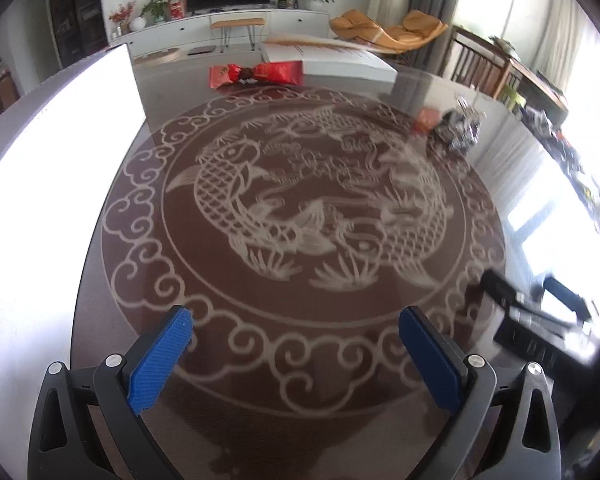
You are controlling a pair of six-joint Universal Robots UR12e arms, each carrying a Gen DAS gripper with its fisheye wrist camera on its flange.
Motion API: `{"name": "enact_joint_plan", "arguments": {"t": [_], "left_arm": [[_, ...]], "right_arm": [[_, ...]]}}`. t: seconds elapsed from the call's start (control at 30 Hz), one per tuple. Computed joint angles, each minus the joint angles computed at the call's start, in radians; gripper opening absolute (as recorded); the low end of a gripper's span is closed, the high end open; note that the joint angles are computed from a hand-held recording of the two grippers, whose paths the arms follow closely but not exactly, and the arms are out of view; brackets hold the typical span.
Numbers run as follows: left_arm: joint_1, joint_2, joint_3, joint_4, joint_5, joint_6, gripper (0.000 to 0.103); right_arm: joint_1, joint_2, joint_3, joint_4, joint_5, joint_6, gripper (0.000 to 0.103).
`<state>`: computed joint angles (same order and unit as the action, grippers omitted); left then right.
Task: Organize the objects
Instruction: 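Reach to the red snack packet and grasp it with the left gripper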
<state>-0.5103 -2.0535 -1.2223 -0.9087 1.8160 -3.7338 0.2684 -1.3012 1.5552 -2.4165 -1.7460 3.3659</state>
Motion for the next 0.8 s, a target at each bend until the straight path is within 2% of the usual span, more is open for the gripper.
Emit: {"name": "enact_joint_plan", "arguments": {"t": [0.07, 0.17, 0.23, 0.3, 0.37, 0.47, 0.57, 0.6, 0.67, 0.73, 0.77, 0.8], "left_arm": [[0.019, -0.033, 0.058, 0.028, 0.007, -0.055, 0.103], [0.051, -0.124, 0.219, -0.016, 0.022, -0.046, 0.103], [0.073, -0.198, 0.355, -0.090, 0.032, -0.028, 0.103], [0.090, -0.285, 0.520, -0.218, 0.076, -0.018, 0.103], [0.108, -0.359, 0.655, -0.315, 0.113, -0.045, 0.103], [0.129, -0.432, 0.782, -0.372, 0.139, -0.068, 0.103], [0.145, -0.468, 0.823, -0.340, 0.112, -0.035, 0.103], [0.152, -0.473, 0.822, -0.322, 0.082, -0.010, 0.103], [0.162, -0.491, 0.838, -0.343, 0.020, 0.036, 0.103], [0.165, -0.480, 0.801, -0.348, -0.035, 0.059, 0.103], [0.159, -0.459, 0.753, -0.302, -0.013, 0.098, 0.103], [0.156, -0.435, 0.701, -0.260, -0.027, 0.137, 0.103]], "right_arm": [[0.000, 0.000, 0.000, 0.000, 0.000, 0.000, 0.103], [0.001, 0.000, -0.001, 0.000, 0.000, 0.001, 0.103], [0.001, 0.000, -0.001, 0.000, 0.000, 0.001, 0.103], [0.000, 0.000, -0.001, 0.000, 0.000, 0.000, 0.103], [0.001, 0.001, -0.001, 0.000, 0.000, 0.001, 0.103], [0.000, 0.001, -0.001, 0.000, 0.000, 0.000, 0.103], [0.000, 0.001, -0.001, 0.000, 0.000, 0.000, 0.103], [0.000, 0.001, -0.001, 0.000, 0.000, 0.000, 0.103], [0.000, 0.001, -0.001, 0.000, 0.000, 0.000, 0.103], [0.000, 0.001, -0.001, 0.000, 0.000, 0.000, 0.103], [0.000, 0.001, -0.001, 0.000, 0.000, 0.000, 0.103], [0.000, 0.001, -0.001, 0.000, 0.000, 0.000, 0.103]]}}
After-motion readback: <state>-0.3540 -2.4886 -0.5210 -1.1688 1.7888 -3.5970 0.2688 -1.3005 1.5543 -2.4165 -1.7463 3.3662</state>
